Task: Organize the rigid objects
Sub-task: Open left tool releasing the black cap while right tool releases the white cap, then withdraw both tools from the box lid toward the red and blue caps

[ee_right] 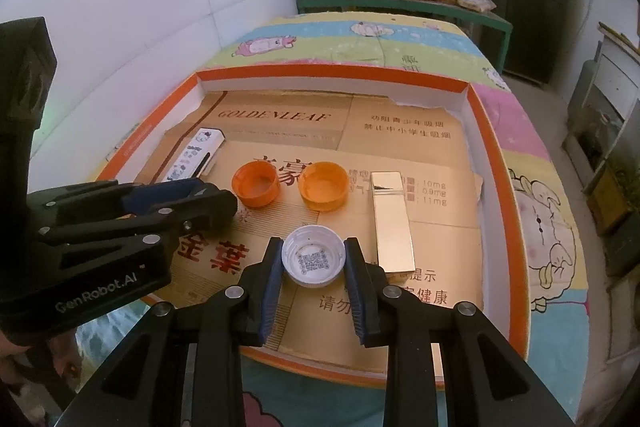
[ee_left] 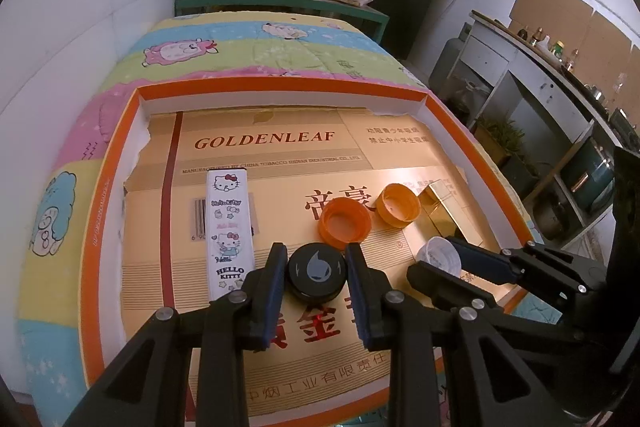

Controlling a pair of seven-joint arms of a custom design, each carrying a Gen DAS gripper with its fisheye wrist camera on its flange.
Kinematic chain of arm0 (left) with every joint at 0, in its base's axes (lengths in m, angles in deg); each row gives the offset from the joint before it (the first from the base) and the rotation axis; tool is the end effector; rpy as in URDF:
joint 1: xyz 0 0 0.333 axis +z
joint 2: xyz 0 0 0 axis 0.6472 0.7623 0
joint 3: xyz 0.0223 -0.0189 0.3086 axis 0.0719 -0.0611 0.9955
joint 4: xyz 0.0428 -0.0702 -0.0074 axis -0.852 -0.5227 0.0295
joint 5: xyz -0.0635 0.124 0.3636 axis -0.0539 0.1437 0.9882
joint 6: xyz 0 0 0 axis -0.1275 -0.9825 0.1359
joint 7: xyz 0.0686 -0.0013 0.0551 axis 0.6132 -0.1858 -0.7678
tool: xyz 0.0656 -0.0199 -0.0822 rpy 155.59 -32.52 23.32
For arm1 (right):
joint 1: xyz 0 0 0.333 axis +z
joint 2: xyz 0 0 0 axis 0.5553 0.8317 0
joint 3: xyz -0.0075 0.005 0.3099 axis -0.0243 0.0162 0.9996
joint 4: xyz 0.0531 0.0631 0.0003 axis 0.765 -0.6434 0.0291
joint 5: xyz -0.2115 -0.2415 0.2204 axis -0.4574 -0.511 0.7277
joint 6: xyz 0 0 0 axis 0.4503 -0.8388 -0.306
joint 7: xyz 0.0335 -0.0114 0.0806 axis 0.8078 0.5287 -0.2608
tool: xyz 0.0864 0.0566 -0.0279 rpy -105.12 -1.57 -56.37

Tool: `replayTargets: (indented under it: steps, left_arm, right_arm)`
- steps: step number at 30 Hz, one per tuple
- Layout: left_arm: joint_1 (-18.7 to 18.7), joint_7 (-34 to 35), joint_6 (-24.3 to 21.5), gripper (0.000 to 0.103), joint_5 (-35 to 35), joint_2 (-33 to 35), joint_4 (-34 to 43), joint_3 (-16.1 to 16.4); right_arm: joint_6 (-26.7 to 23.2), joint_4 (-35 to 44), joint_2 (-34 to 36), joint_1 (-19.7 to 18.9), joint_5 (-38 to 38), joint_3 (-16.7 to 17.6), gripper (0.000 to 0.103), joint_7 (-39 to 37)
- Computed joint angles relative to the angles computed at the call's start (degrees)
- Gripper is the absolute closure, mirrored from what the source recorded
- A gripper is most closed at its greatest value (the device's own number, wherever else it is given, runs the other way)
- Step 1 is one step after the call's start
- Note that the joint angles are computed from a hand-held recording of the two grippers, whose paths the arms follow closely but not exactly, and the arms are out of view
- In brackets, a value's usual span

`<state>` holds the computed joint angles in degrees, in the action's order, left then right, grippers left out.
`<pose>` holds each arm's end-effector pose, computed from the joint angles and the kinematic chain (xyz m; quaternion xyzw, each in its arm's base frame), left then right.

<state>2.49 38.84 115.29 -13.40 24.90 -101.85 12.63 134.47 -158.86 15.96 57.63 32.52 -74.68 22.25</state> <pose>0.5298 -0.5032 0.4045 -0.6775 0.6524 -0.3057 0.1481 0.5394 0.3371 0.4037 -0.8021 0.4971 -0.1224 0.3076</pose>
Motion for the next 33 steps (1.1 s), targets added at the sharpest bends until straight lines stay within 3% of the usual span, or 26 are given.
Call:
replayTargets:
  steps: [6,10,33]
  left_arm:
    - [-0.12,0.26,-0.44,0.072,0.1,-0.36,-0.31,0.0]
    - [-0.73,-0.54,-1.72,0.065,1.17,-0.68,-0.24,0.25]
    - [-0.33,-6.53,-3.34,0.064,7.96,-5.84,-4.52,-1.55]
  right_arm:
    - [-0.23,0.09,0.04,0.74,-1.55,-0.78,0.071,1.26]
    - [-0.24,0.0,-0.04,0.49,-1.3,-0.45,0.058,1.09]
    - [2.01,-4.38,-5.0,1.53,-4.91,-1.46,0.058,5.54]
